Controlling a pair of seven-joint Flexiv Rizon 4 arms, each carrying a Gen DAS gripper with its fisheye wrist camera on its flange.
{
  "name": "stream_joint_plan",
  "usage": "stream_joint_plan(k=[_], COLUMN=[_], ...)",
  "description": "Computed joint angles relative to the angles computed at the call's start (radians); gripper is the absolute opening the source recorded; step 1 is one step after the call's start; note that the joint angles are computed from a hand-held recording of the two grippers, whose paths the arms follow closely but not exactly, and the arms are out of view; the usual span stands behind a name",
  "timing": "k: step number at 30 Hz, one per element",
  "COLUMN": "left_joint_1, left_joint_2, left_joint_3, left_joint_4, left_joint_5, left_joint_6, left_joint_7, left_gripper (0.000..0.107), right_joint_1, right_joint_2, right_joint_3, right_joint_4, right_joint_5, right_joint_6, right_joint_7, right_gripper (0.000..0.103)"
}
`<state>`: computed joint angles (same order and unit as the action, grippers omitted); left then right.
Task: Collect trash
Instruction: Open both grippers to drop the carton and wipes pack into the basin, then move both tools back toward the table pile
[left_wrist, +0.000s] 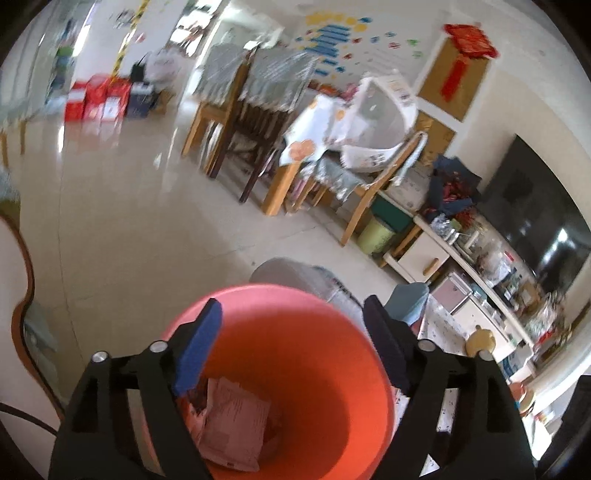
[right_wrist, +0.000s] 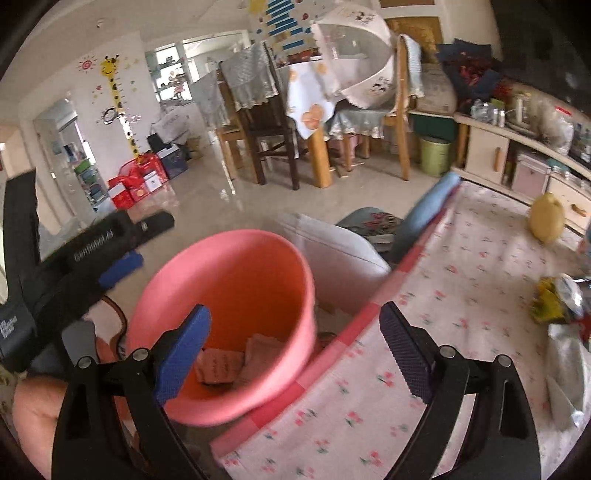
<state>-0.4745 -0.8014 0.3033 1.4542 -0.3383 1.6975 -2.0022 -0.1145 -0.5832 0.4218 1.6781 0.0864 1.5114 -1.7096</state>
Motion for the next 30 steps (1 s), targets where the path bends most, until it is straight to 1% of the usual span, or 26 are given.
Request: stream_joint_plan(k=[2, 4, 6, 7, 9, 10, 11, 12, 14, 16, 17, 20, 22, 25, 26, 28, 29, 30], left_joint_1=[-0.012, -0.039, -0.060, -0.058, -0.057, -0.056, -0.044, -0.033, -0.003, 0.006, 0.005, -0.001, 0.020, 0.020, 0.013, -0.026, -0.029, -0.025], left_joint_2=[-0.012, -0.032, -0.045, -0.050, -0.058, -0.061, -0.061, -0.059, -0.055, -0.049, -0.047, -0.050, -0.047, -0.058, -0.063, -0.075, -0.079, -0.082], left_joint_3=[0.005, 0.029, 0.041, 0.028, 0.008, -0.003, -0.029, -0.055, -0.120, -0.150, -0.159, -0.176, -0.223, -0.243, -0.237, -0.196, -0.198, -0.211], left_joint_4=[-0.009, -0.025, -0.038, -0.045, -0.061, -0.070, -0.074, -0.078, -0.084, -0.082, -0.084, -0.094, -0.100, -0.111, -0.115, -0.129, -0.137, -0.144], left_joint_5=[0.017, 0.004, -0.014, -0.010, -0.014, -0.018, -0.011, -0.008, 0.006, -0.004, -0.013, -0.042, -0.037, -0.021, -0.020, -0.034, -0.035, -0.029], left_joint_6=[0.055, 0.104, 0.135, 0.161, 0.178, 0.178, 0.183, 0.186, 0.196, 0.188, 0.177, 0.145, 0.114, 0.128, 0.135, 0.133, 0.127, 0.121], left_joint_7=[0.015, 0.040, 0.068, 0.086, 0.121, 0.138, 0.155, 0.170, 0.197, 0.223, 0.239, 0.287, 0.310, 0.332, 0.341, 0.362, 0.373, 0.386], left_gripper=[0.085, 0.090, 0.091, 0.091, 0.091, 0.091, 0.091, 0.091, 0.091, 0.091, 0.091, 0.092, 0.091, 0.091, 0.091, 0.091, 0.091, 0.091], right_joint_1=[-0.005, -0.016, -0.035, -0.032, -0.034, -0.021, -0.002, 0.026, 0.039, 0.053, 0.053, 0.018, 0.009, 0.026, 0.029, 0.055, 0.053, 0.028], right_joint_2=[0.018, 0.031, 0.045, 0.051, 0.071, 0.084, 0.094, 0.109, 0.124, 0.143, 0.148, 0.158, 0.167, 0.185, 0.189, 0.198, 0.200, 0.200], right_joint_3=[-0.011, -0.015, -0.014, -0.027, -0.046, -0.069, -0.099, -0.143, -0.174, -0.210, -0.219, -0.211, -0.223, -0.270, -0.286, -0.329, -0.336, -0.323], right_joint_4=[0.035, 0.071, 0.107, 0.124, 0.169, 0.193, 0.213, 0.242, 0.283, 0.321, 0.334, 0.366, 0.386, 0.417, 0.427, 0.446, 0.454, 0.459], right_joint_5=[0.001, -0.007, -0.024, -0.036, -0.062, -0.074, -0.086, -0.097, -0.120, -0.142, -0.154, -0.197, -0.216, -0.234, -0.242, -0.248, -0.259, -0.281], right_joint_6=[0.037, 0.077, 0.113, 0.131, 0.177, 0.200, 0.222, 0.255, 0.300, 0.334, 0.343, 0.365, 0.378, 0.389, 0.390, 0.398, 0.400, 0.401], right_joint_7=[-0.009, -0.017, -0.023, -0.016, -0.012, -0.006, 0.001, 0.002, 0.003, 0.004, 0.009, 0.037, 0.060, 0.089, 0.098, 0.113, 0.123, 0.136], right_gripper=[0.092, 0.092, 0.092, 0.092, 0.094, 0.095, 0.095, 0.095, 0.097, 0.097, 0.098, 0.098, 0.098, 0.098, 0.098, 0.098, 0.098, 0.098])
